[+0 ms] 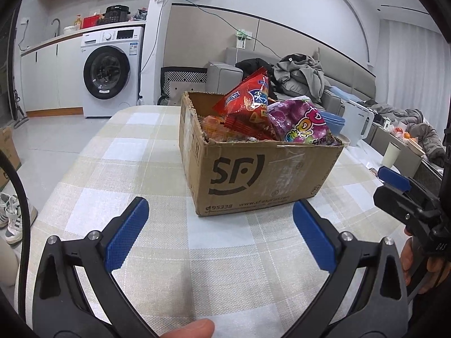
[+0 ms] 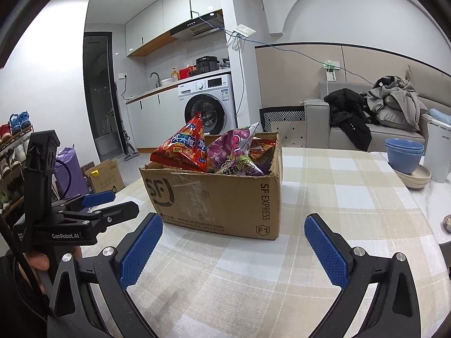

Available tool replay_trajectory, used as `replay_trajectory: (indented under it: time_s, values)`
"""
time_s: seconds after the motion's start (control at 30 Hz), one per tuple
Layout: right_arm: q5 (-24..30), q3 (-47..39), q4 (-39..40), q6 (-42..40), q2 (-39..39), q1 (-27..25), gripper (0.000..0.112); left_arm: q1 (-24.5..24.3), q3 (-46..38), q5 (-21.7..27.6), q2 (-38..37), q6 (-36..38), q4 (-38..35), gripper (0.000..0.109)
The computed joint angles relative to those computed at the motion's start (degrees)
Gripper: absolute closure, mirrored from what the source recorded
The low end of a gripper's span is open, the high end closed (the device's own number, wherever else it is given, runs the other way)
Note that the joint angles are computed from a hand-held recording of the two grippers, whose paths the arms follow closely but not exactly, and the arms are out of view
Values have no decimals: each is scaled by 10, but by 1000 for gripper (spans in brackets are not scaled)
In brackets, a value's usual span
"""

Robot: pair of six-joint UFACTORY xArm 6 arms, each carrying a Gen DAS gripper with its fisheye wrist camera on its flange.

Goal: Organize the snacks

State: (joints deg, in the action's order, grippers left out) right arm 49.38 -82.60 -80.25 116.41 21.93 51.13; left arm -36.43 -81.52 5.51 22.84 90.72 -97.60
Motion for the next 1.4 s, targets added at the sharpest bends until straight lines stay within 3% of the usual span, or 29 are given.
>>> replay_trajectory:
  time_s: [0.27,0.9,1.4]
  values:
    - [12,-5,-5,-8,3,7,10,-1,1,-5,2,-2,3,7]
    - [24,-10,-5,-10,8,11,10,-1,0,-2,-4,85,-75,7]
    - [24,-9,-3,-10,7,11,10,-1,6,-2,-8,72,-66,7]
